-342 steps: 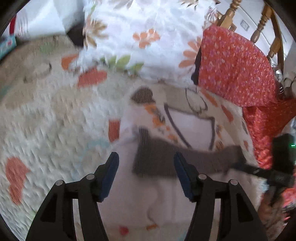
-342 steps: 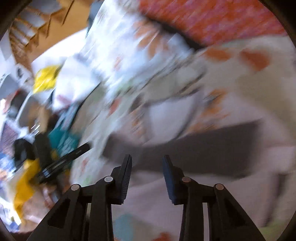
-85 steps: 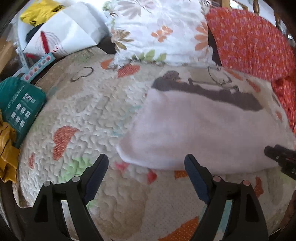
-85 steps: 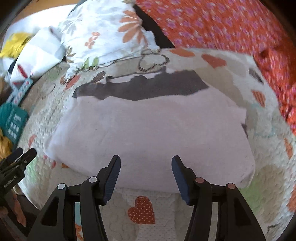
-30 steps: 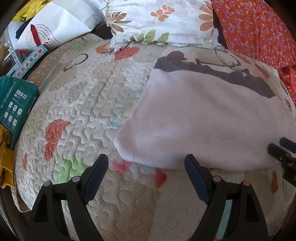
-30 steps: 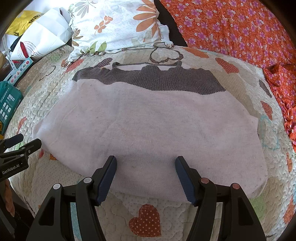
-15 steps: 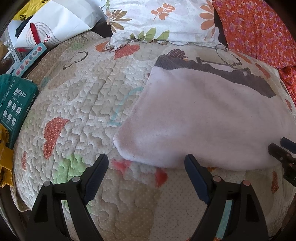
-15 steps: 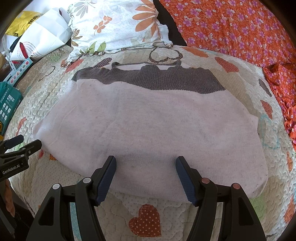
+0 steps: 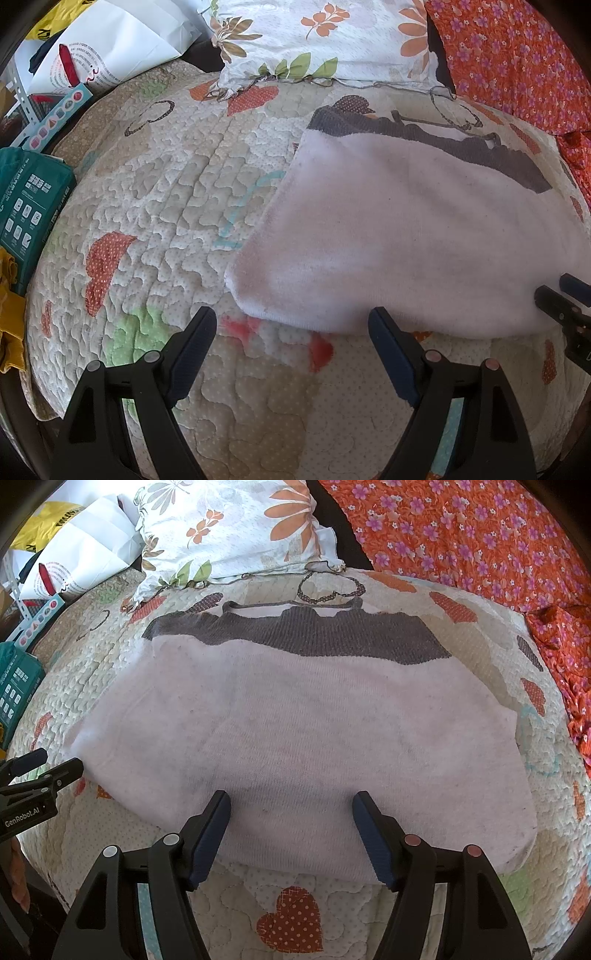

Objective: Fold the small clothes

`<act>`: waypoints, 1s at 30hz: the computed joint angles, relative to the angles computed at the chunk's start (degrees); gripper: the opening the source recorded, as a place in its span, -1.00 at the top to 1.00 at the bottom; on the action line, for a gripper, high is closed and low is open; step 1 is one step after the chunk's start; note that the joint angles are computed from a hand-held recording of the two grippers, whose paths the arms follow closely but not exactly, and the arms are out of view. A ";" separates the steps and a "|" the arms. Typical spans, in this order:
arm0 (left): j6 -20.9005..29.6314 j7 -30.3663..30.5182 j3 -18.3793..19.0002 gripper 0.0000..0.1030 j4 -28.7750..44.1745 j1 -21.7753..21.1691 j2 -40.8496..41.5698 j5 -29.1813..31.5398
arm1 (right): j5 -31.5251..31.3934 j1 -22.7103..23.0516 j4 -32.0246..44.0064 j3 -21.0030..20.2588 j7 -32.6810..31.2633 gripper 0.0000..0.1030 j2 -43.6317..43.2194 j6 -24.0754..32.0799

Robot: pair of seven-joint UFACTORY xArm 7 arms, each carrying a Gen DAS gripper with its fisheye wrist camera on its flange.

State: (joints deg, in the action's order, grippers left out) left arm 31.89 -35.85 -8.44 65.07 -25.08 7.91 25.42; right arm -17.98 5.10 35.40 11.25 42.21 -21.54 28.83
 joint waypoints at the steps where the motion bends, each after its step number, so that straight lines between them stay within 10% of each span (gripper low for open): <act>1: -0.03 -0.04 0.02 -0.62 -0.04 0.00 0.03 0.03 | -0.01 0.01 0.00 -0.01 0.00 -0.42 0.00 0.00; 23: -0.77 1.05 0.73 -0.62 0.22 1.54 -0.19 -3.19 | -0.13 -0.07 -0.04 -0.02 0.04 -0.43 -0.04 -0.13; 30: -0.58 6.76 0.52 -0.62 1.72 6.23 0.99 -15.78 | -0.26 -0.53 -0.95 0.11 0.90 -0.43 -0.88 -0.58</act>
State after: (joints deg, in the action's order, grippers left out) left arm 31.31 -29.09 -7.92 66.78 -18.86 8.90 9.64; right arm -18.24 4.57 34.44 11.36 43.11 -22.42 28.25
